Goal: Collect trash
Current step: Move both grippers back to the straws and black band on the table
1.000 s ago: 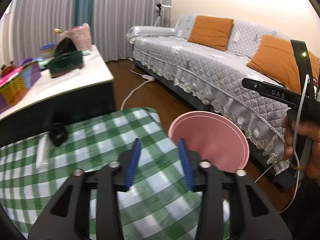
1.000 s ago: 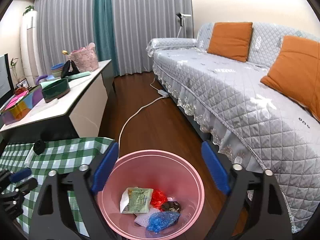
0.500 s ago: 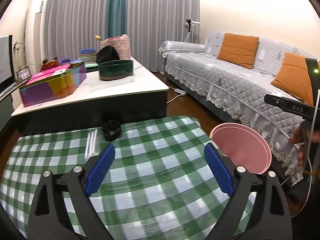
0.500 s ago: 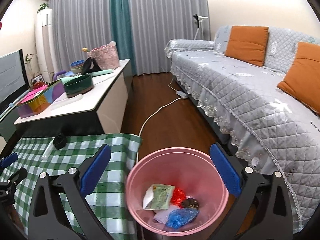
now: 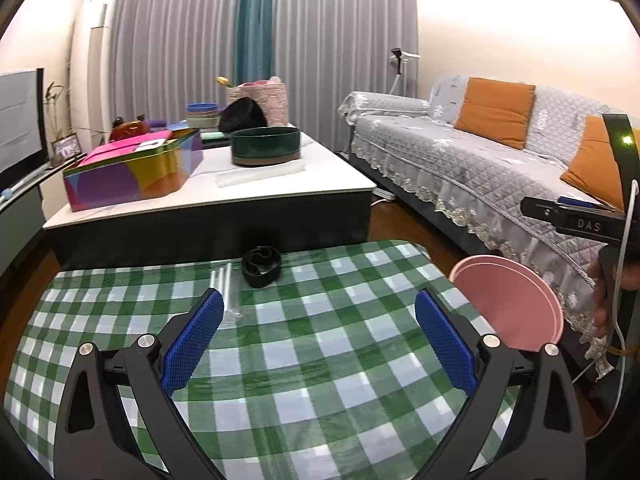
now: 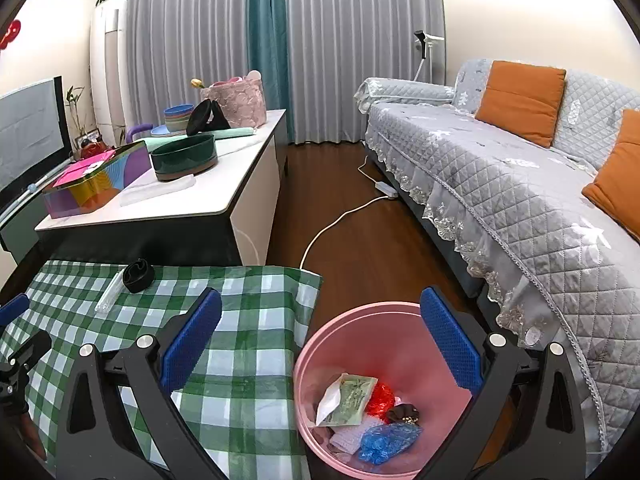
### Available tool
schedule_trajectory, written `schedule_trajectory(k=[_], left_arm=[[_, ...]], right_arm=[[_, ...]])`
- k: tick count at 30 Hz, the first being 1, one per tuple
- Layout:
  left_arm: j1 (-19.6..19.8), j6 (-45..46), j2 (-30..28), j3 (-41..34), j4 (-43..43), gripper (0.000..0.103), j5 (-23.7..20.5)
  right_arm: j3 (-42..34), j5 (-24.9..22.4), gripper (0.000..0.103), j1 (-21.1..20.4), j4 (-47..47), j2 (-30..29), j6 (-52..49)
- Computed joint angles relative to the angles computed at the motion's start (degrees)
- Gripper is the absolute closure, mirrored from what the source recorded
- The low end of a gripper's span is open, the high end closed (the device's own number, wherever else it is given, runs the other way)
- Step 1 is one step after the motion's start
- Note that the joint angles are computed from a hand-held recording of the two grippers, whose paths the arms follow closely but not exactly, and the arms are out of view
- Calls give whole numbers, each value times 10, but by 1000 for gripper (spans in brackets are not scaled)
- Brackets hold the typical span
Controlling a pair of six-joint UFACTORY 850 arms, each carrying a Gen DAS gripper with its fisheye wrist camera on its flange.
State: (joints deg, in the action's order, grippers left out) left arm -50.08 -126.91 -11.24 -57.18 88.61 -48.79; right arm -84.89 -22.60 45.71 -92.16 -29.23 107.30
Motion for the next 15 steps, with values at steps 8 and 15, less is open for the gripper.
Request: schedule_trajectory(k=[8, 15], left_arm=[[27, -29, 8, 15, -4, 11, 17], [73, -57, 15, 39, -31, 44, 68]], right_arm=[[-29, 42, 5, -4, 47, -21, -47], [-63, 102, 16, -7, 149, -50, -153]])
